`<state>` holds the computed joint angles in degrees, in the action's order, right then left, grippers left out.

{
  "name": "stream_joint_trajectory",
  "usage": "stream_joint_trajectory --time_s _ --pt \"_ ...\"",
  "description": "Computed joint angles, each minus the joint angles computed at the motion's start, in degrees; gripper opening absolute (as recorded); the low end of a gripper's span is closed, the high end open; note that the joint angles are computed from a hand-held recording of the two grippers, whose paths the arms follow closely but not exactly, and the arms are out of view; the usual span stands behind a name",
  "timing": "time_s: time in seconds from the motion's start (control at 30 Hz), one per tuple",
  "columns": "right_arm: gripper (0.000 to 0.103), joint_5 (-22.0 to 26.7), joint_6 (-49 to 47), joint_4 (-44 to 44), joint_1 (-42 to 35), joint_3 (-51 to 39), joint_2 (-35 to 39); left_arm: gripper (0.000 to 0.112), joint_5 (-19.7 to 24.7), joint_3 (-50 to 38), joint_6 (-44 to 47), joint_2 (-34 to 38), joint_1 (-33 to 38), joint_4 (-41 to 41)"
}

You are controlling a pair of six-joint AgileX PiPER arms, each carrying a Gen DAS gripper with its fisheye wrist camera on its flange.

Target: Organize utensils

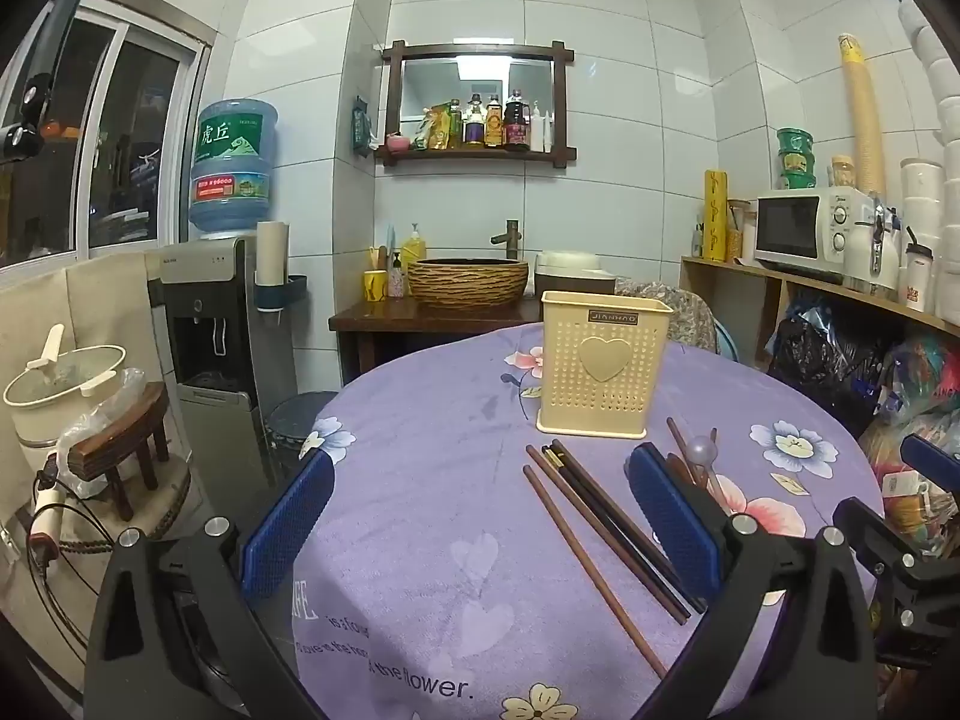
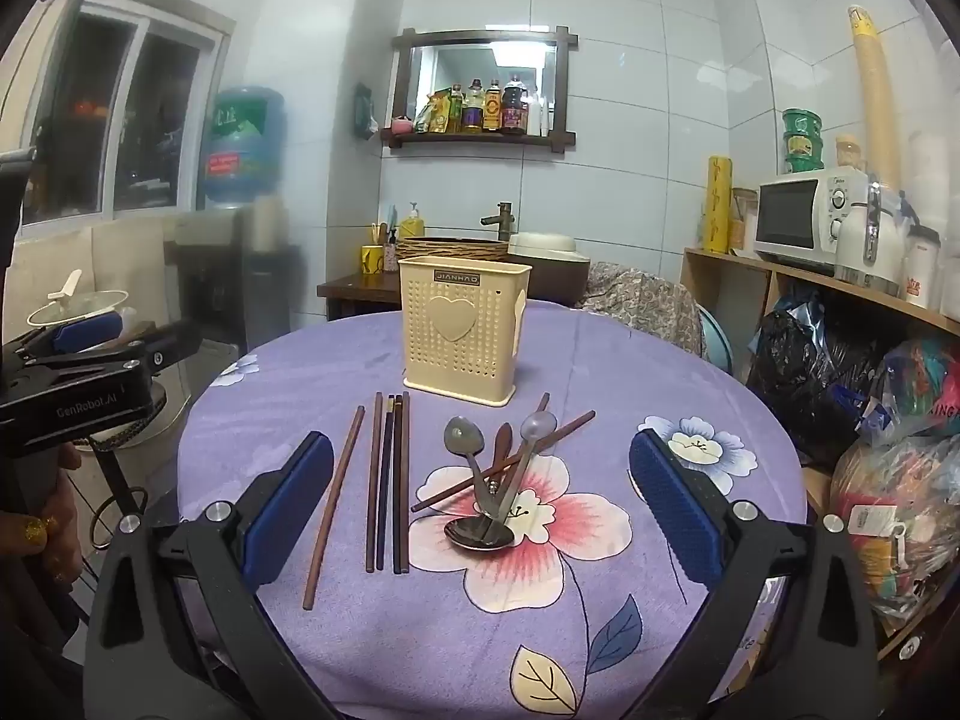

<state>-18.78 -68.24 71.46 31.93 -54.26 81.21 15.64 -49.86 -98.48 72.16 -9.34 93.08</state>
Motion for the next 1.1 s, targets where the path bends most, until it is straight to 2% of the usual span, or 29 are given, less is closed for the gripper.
stream_joint_trajectory --time_s 0.13,0.23,0.27,0.33,0.57,0.6,1.1 --pt "0.098 0.4 -3.8 3.4 -0.1 -0.5 0.0 0.098 -0.6 -0.5 2.4 0.4 0.4 -2.6" --pt "0.098 0.3 -3.7 3.3 -0.1 -0.5 0.0 0.098 -0.4 -1.8 10.1 -0.5 0.3 -9.7" --pt "0.098 0.0 -2.4 2.2 0.4 -0.3 0.1 0.098 -1.3 -1.9 10.0 -0.2 1.3 -9.4" --pt "0.098 -0.2 -2.4 2.2 0.5 -0.3 0.1 0.098 0.3 -1.5 7.2 -0.4 -0.2 -6.5" --pt "0.098 -1.0 -2.6 2.7 1.5 -0.4 0.6 0.098 1.0 -0.4 2.4 -0.1 -0.8 -1.8" --pt "0.098 0.2 -2.5 2.2 0.5 -0.3 0.2 0.098 0.8 -0.2 1.6 -0.1 -0.6 -1.1" --pt "0.098 0.3 -3.0 2.8 0.5 -0.5 0.4 0.098 1.3 -0.2 0.3 0.3 -0.7 0.1"
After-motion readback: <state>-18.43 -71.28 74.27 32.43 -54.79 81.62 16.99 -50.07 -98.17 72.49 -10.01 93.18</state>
